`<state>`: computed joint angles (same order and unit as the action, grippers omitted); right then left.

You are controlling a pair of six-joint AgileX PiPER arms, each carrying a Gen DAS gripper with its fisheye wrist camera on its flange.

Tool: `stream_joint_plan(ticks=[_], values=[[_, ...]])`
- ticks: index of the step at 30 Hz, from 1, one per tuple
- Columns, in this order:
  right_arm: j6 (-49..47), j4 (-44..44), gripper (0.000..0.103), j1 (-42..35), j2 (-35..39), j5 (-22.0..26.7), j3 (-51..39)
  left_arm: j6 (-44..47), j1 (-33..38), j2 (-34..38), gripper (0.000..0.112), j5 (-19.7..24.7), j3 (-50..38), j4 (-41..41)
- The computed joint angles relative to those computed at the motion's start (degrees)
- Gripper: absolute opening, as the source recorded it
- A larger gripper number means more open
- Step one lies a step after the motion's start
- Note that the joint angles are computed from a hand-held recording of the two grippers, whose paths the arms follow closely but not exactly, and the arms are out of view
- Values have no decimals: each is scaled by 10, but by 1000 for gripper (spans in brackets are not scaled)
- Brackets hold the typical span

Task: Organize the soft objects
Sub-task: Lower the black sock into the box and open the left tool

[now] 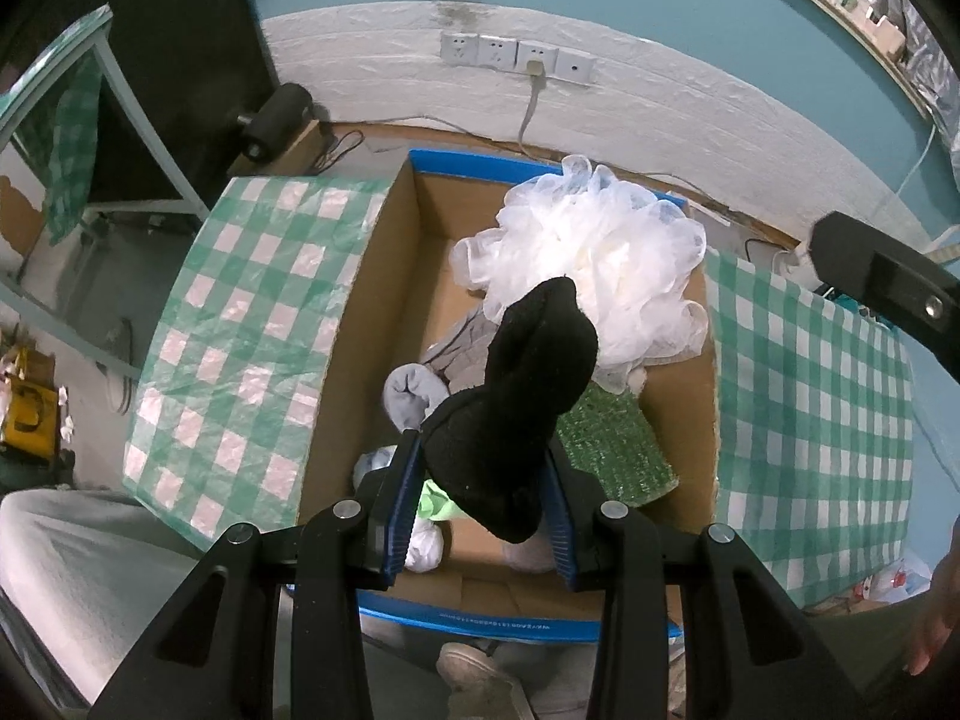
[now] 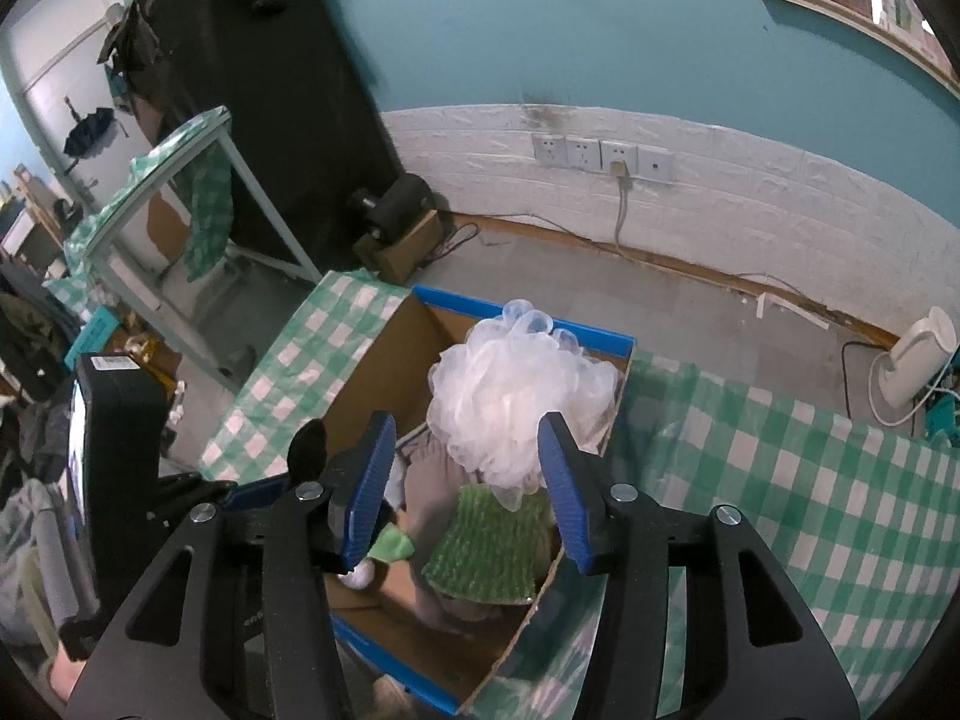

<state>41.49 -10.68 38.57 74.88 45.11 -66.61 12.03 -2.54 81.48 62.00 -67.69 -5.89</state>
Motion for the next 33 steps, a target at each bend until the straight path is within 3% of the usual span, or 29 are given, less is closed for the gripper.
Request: stream_joint_plan(ticks=[10,14,25,33], values=[[-8,18,53,-4,-8,-6,16,16,16,-3,39,0,3,-31],[-9,23,53,-7,-12,-8,23,39,36,-11,49,-6,1,-65],[-12,24,53,-16,-37,-12,44,-20,-1,-21,50,-16,2,-4],[15,0,60,-19,-81,4,72,-85,-54,-57,50,-16,3,70]])
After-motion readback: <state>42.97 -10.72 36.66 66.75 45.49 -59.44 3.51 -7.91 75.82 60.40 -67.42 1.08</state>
